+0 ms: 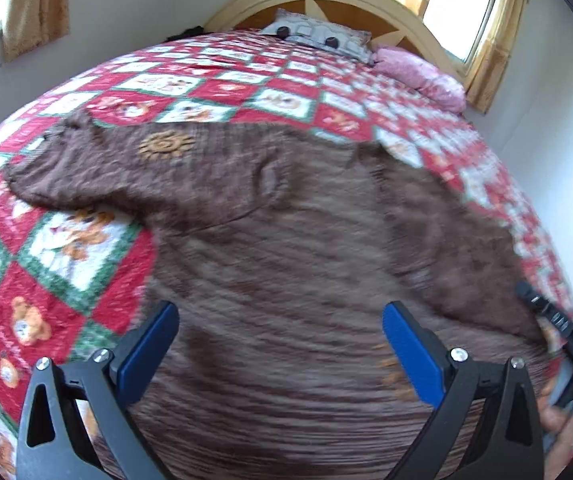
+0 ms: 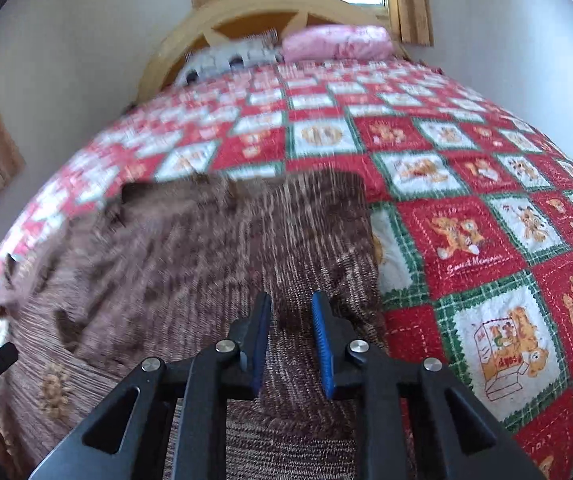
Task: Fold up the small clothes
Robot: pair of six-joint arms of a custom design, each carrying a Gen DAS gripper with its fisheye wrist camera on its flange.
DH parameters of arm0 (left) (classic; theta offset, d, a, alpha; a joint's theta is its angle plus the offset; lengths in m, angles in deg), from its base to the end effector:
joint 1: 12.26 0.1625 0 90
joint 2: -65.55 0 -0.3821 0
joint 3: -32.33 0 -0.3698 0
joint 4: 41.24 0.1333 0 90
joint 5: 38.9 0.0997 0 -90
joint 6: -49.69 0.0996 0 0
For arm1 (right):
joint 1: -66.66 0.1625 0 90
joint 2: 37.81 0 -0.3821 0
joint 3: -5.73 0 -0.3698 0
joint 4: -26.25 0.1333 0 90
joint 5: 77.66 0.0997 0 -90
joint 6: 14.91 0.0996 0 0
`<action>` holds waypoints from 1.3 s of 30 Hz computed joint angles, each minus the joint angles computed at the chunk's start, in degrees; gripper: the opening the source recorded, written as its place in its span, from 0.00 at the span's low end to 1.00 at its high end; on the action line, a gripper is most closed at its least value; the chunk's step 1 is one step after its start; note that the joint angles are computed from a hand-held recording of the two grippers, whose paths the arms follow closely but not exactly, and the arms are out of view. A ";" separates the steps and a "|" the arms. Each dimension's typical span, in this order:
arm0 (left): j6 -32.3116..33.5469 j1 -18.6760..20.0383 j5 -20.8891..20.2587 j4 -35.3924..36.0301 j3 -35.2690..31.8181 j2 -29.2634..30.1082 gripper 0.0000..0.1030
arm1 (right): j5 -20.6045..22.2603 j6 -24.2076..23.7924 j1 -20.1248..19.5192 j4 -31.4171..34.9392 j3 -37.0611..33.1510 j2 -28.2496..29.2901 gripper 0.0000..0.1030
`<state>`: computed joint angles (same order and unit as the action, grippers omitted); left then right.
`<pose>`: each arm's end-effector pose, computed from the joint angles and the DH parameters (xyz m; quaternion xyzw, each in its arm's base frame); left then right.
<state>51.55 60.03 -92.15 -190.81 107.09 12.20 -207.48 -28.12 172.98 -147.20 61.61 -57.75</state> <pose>-0.0292 -0.7256 0.3329 0.0509 0.9013 -0.3483 0.2523 0.2866 -0.7313 0.0976 0.0867 -0.8671 0.3871 0.3013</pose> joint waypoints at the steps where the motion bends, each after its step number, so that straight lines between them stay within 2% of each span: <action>1: -0.41 -0.17 -2.02 0.06 -0.52 0.16 1.00 | 1.09 0.35 -0.23 -2.74 1.83 -0.96 0.22; 2: -0.15 -0.52 -3.67 -0.25 -1.32 0.75 1.00 | 1.84 1.26 -0.55 -3.51 2.50 -1.50 0.22; 4: 2.23 -1.75 -2.06 -0.87 -3.70 3.18 1.00 | 2.75 3.59 -1.10 -2.41 2.72 -1.96 0.22; 7: 5.68 -3.63 8.89 1.52 -11.12 10.62 1.00 | 3.51 5.74 -1.59 -0.98 2.96 -2.44 0.22; 10: 5.97 -3.39 14.18 6.03 -15.28 14.96 1.00 | 3.58 5.14 -1.47 -1.46 3.00 -2.32 0.22; 13: 7.01 -2.95 13.14 4.28 -14.04 14.08 1.00 | 3.85 5.32 -1.52 -1.48 3.04 -2.35 0.22; 16: 7.48 -2.75 15.29 5.09 -14.24 13.15 1.00 | 4.43 5.91 -1.71 -1.49 3.43 -2.61 0.22; 19: 8.46 -2.03 15.07 -2.50 -10.30 9.14 1.00 | 5.11 6.40 -1.88 -2.12 4.33 -3.11 0.22; 24: 0.08 2.61 13.66 -7.26 -10.79 3.12 1.00 | 5.11 6.68 -1.94 -1.91 4.23 -3.08 0.22; 27: -6.38 5.77 13.24 -5.96 -14.26 2.59 0.97 | 4.81 6.49 -1.88 -1.89 4.12 -2.96 0.22; 29: -10.99 7.49 14.39 -2.07 -16.85 2.82 0.90 | 4.80 6.61 -1.87 -1.87 4.12 -2.95 0.22; 33: -18.75 10.64 12.17 5.54 -21.74 4.35 0.86 | 4.66 6.56 -1.88 -1.73 3.88 -2.82 0.22; 34: -19.17 10.86 12.27 6.35 -23.25 5.28 0.86 | 4.53 6.54 -1.84 -1.65 3.77 -2.75 0.22; 37: -15.97 10.56 13.16 2.59 -24.08 6.67 0.86 | 4.73 6.71 -1.87 -1.61 3.80 -2.80 0.22; 39: -14.44 10.80 13.00 2.14 -25.66 7.91 0.81 | 4.85 6.81 -1.98 -1.59 3.99 -2.92 0.22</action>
<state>37.10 70.82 -79.15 -188.67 81.43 20.10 -202.63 -21.31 171.00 -148.79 65.60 -60.66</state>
